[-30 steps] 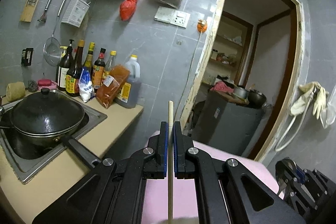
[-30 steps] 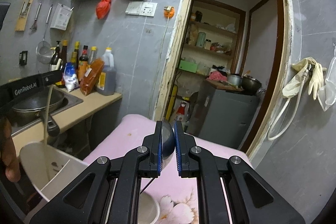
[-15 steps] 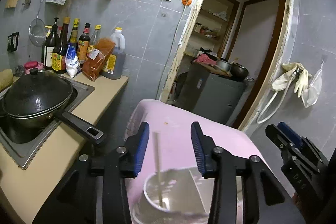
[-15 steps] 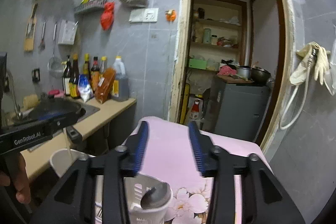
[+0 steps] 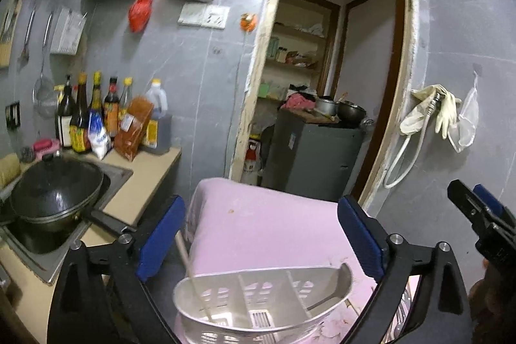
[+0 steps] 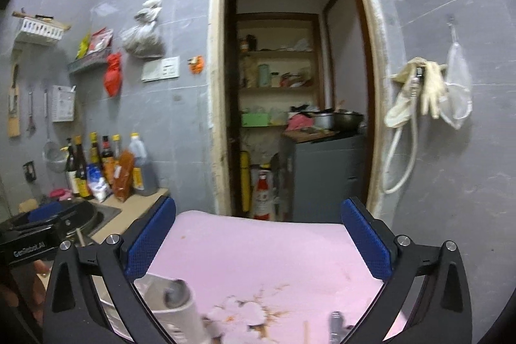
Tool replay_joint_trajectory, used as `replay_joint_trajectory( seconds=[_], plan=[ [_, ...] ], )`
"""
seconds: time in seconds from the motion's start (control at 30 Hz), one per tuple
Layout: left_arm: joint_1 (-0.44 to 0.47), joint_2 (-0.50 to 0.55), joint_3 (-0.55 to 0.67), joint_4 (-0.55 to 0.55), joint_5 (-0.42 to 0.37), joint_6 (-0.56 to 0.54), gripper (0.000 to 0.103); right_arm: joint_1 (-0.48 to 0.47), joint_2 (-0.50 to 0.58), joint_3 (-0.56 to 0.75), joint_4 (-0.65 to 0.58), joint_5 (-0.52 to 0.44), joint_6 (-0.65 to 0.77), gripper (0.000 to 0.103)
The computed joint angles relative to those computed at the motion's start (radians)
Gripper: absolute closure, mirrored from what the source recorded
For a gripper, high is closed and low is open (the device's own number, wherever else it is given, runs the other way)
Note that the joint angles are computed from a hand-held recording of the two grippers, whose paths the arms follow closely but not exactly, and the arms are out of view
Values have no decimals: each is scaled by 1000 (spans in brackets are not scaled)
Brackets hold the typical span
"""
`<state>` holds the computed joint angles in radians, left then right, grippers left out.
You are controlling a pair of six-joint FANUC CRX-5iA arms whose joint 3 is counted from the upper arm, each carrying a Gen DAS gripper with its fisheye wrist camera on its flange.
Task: Organize utensils
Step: 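Move both tools back down to the remaining utensils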
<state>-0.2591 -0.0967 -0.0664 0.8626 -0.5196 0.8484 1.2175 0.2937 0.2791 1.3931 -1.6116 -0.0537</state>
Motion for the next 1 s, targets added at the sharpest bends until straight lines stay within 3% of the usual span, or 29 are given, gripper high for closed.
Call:
replay_joint_trajectory(
  seconds=[0.23,0.57,0.8,1.0],
  plan=[
    [-70,-23,-30,15,20,-54,9,61,-59,-73,-23,-144,-6,0],
    [-172,-25,-35,-77,-30,20,9,137,-161,-194,-170,-343,-68,0],
    [-238,14,2,-241,-84,145,9,172,-267,-326,-277,-350,-175,0],
    [-282,77,65,-399,-149,303,9,176,-378,-467,-350,-250,-270,0]
  ],
)
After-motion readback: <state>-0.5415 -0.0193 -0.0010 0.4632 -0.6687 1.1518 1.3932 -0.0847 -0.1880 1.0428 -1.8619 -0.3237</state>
